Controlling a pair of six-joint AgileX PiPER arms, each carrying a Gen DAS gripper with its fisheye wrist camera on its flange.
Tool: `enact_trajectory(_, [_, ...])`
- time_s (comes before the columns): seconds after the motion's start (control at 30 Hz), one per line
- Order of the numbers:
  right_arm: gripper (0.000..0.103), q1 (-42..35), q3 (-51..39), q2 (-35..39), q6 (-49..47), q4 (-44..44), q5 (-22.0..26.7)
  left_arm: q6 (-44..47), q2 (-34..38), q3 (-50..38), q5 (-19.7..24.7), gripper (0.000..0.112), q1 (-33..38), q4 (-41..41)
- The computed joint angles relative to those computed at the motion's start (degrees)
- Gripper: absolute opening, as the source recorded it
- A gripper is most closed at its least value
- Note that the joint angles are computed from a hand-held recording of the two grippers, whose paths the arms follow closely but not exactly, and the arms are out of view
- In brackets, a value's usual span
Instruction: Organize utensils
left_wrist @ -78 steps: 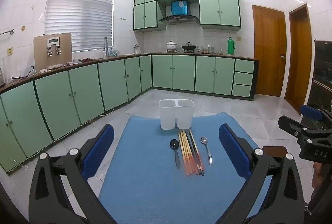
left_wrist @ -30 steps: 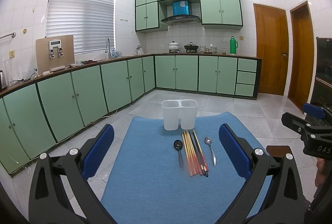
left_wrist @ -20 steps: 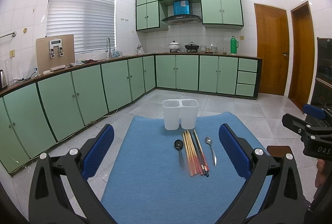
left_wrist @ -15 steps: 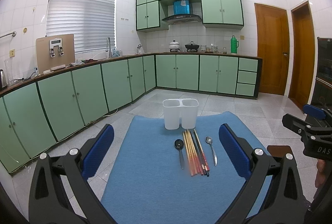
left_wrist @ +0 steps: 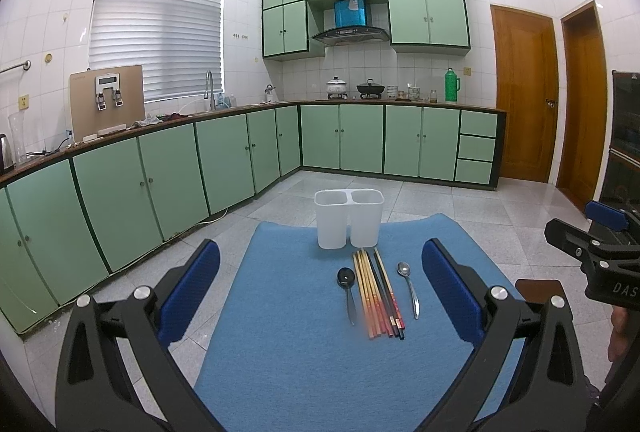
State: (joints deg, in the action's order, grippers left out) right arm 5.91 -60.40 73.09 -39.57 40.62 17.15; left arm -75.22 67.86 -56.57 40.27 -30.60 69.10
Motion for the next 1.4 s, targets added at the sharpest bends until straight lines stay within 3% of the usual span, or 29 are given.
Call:
enact_trajectory(0.57, [0.097, 0.13, -0.41, 1.37, 2.26, -1.75, -0.37, -0.06, 1.34, -0.11, -1.16, 0.098, 1.28, -0.35])
enact_trajectory(0.73, [0.097, 0.99, -2.66, 4.29, 10.15, -9.94, -0.06, 1.35, 4.08, -1.67, -2.51, 0.098, 3.54, -1.34])
enact_trajectory(0.9, [0.097, 2.09, -9.83, 12.22, 24.68, -24.96, 2.94, 5.11, 10.04, -4.86, -6.38, 0.098, 9.6, -4.74])
enact_trajectory(1.0, [0.097, 2.58, -16.06, 18.74, 28.69, -29.13, 6.33, 9.12, 15.53, -7.85, -8.93, 0.098, 13.25, -7.69])
enact_trajectory(1.17, [0.097, 2.54, -28.31, 30.76, 29.67, -28.68, 12.28, 16.64, 25.51, -15.0, -11.02, 0.098, 17.75, -14.5])
enact_trajectory(1.23, [0.097, 2.65, -33.02, 35.53, 30.01, -28.64, 13.38, 23.28, 31.19, -19.95, -11.83, 0.098, 20.01, -21.29])
enact_trajectory(1.4, [0.097, 4.01, -50.34, 49.34, 34.42, -32.22, 20.52, 33.95, 42.65, -31.57, -9.9, 0.098, 22.76, -31.61])
